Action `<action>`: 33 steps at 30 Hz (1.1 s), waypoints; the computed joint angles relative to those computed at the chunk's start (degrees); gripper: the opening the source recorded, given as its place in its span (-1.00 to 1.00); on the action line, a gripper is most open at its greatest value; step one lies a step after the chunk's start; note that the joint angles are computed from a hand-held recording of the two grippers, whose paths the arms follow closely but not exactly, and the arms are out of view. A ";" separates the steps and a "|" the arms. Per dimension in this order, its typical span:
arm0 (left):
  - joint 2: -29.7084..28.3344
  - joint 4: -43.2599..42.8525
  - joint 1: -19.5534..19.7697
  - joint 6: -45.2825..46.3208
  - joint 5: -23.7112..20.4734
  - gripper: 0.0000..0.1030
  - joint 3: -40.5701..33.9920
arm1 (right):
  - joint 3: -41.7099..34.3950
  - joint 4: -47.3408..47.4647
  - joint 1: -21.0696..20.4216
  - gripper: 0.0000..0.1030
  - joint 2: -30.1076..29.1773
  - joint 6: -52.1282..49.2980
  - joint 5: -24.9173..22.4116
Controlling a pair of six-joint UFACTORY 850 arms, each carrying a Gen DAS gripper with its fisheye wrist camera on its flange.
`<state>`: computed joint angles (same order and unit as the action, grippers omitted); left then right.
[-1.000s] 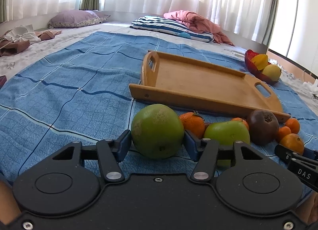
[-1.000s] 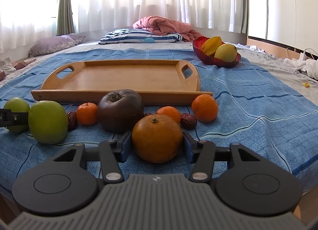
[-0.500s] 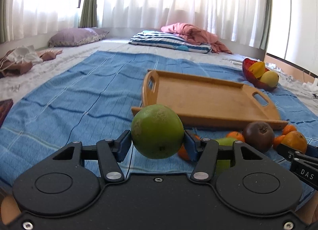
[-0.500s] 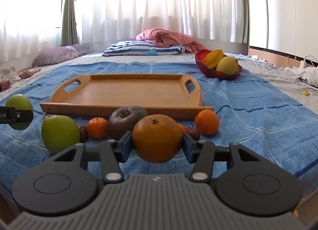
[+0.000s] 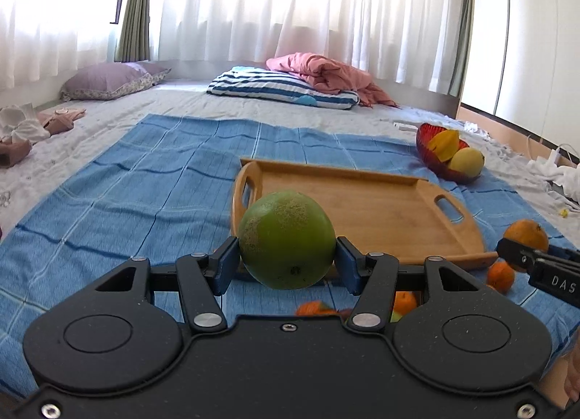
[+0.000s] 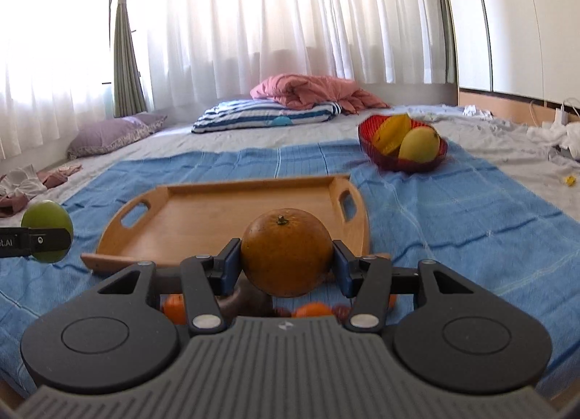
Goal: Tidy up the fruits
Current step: 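Carry the green apple and large orange onto the wooden tray with both tools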
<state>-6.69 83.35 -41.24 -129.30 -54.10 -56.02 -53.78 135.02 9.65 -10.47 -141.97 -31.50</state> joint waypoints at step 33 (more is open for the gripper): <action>-3.33 2.89 5.46 8.54 7.55 0.06 -12.18 | -17.25 -16.52 -0.52 0.08 -7.93 22.83 0.13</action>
